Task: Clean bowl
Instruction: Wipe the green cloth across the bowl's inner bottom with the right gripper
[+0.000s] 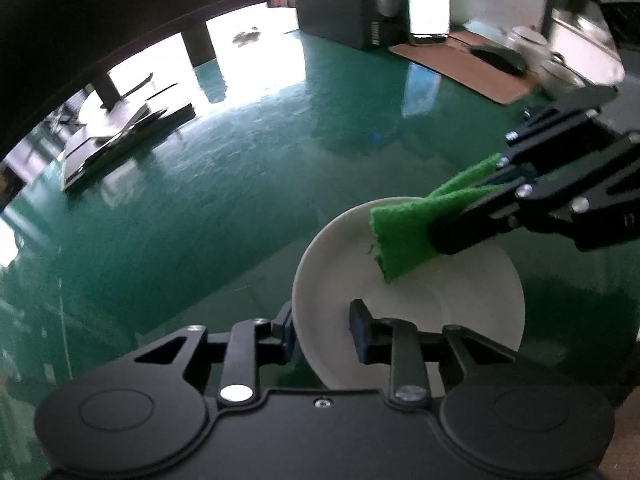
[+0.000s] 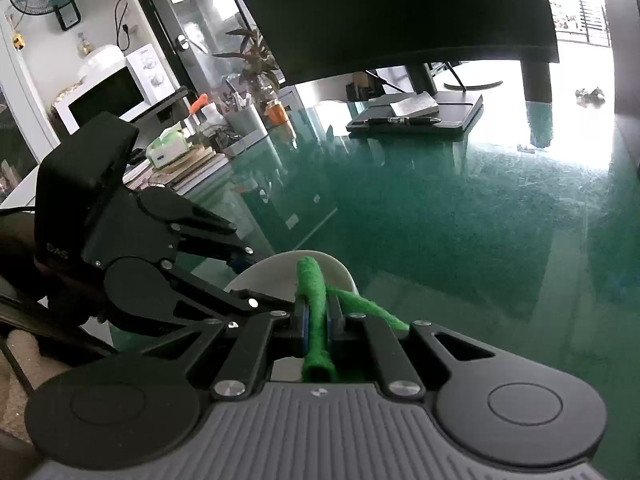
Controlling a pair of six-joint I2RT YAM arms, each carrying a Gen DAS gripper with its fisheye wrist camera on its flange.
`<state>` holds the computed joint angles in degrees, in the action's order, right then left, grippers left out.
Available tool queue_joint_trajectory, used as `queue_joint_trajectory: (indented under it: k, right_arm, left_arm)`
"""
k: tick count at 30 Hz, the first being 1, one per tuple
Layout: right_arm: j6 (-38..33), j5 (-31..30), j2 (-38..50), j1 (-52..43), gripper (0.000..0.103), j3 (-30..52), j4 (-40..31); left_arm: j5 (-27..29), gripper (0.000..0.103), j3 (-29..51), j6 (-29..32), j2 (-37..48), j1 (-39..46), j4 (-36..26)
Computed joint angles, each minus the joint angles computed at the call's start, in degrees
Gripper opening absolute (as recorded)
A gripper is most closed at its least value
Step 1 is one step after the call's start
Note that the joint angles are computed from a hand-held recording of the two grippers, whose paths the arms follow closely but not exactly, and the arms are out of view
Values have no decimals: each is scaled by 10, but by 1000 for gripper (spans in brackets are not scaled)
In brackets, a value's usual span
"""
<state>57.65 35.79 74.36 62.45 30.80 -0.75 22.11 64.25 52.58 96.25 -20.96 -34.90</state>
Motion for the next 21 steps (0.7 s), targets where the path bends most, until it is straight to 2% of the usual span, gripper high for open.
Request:
queue_joint_trajectory:
  k: [1, 2, 4, 5, 8, 13, 21]
  right_arm:
    - [0, -1, 1, -1, 7, 0, 2]
    - [-1, -2, 1, -2, 7, -2, 5]
    - [0, -3, 2, -3, 7, -3, 8]
    - [0, -3, 3, -4, 7, -4, 9]
    - [0, -11, 2, -10, 4, -10, 17]
    - [0, -12, 4, -12, 4, -14, 28]
    - [0, -15, 6, -13, 4, -10, 23]
  left_arm:
    - [-5, 33, -3, -16, -3, -1, 4]
    - [-9, 39, -2, -23, -3, -3, -1]
    - [-13, 66, 18, -6, 10, -7, -35]
    - [-17, 100, 27, -2, 17, -10, -51]
    - [-20, 103, 57, -29, 53, -12, -96]
    - [22, 103, 39, -46, 55, 6, -59]
    - [30, 103, 48, -25, 61, 7, -67]
